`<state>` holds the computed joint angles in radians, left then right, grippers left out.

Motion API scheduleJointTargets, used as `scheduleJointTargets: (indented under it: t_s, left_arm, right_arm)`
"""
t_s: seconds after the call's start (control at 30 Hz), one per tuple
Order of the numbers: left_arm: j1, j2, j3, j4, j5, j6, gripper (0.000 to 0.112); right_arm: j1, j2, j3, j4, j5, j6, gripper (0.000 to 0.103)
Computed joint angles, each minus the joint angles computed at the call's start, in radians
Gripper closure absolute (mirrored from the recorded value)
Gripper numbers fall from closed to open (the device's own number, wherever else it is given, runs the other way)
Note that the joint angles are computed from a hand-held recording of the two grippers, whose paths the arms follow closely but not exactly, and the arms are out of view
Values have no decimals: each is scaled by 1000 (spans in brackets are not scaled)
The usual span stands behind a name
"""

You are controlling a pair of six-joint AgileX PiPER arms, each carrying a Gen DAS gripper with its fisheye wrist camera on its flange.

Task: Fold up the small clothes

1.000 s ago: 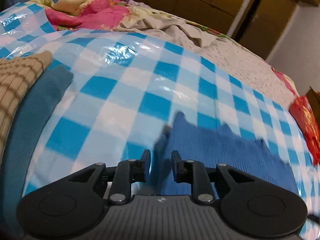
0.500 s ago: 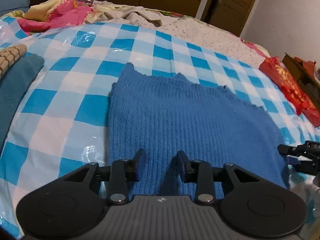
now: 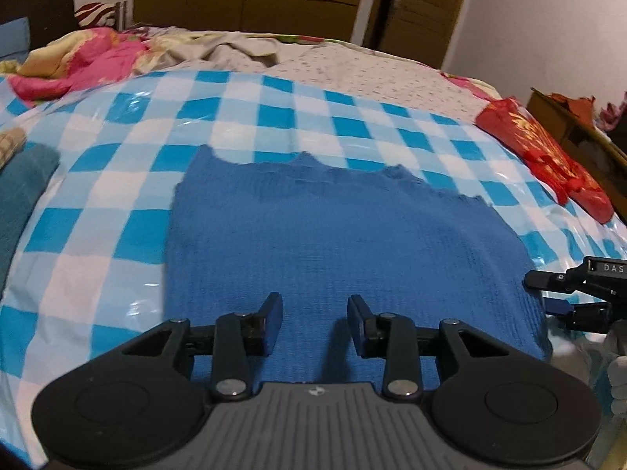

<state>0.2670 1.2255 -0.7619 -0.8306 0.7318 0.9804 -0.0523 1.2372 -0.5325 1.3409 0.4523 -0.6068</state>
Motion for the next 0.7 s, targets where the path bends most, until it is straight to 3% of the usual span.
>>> scheduleJointTargets:
  t_s: [0.13,0.3,0.47,0.53,0.6,0.7]
  left_arm:
    - [-69,4,0,11,-10,-38,67]
    - [-163,6,2,35,-54,-90,66]
    - [-243,20,-1,80,-108,-162,64]
    - [-267,13,1,106,-127,-185,64]
    - [-282,10,0,126,-131,-197,63]
    - [-323,12,4,198,-161,-265,62]
  right_arm:
    - [-59,-20,38,45,64,-70,55]
    - [-137,103,14,181,210,-257,55]
    - [-147,212,-10,314,283,-399,53]
    - [-151,206,-11,309,290,-395,57]
    - [-171,174,10,307,321,-393,72]
    - [-186,123,43,346,371,-439,75]
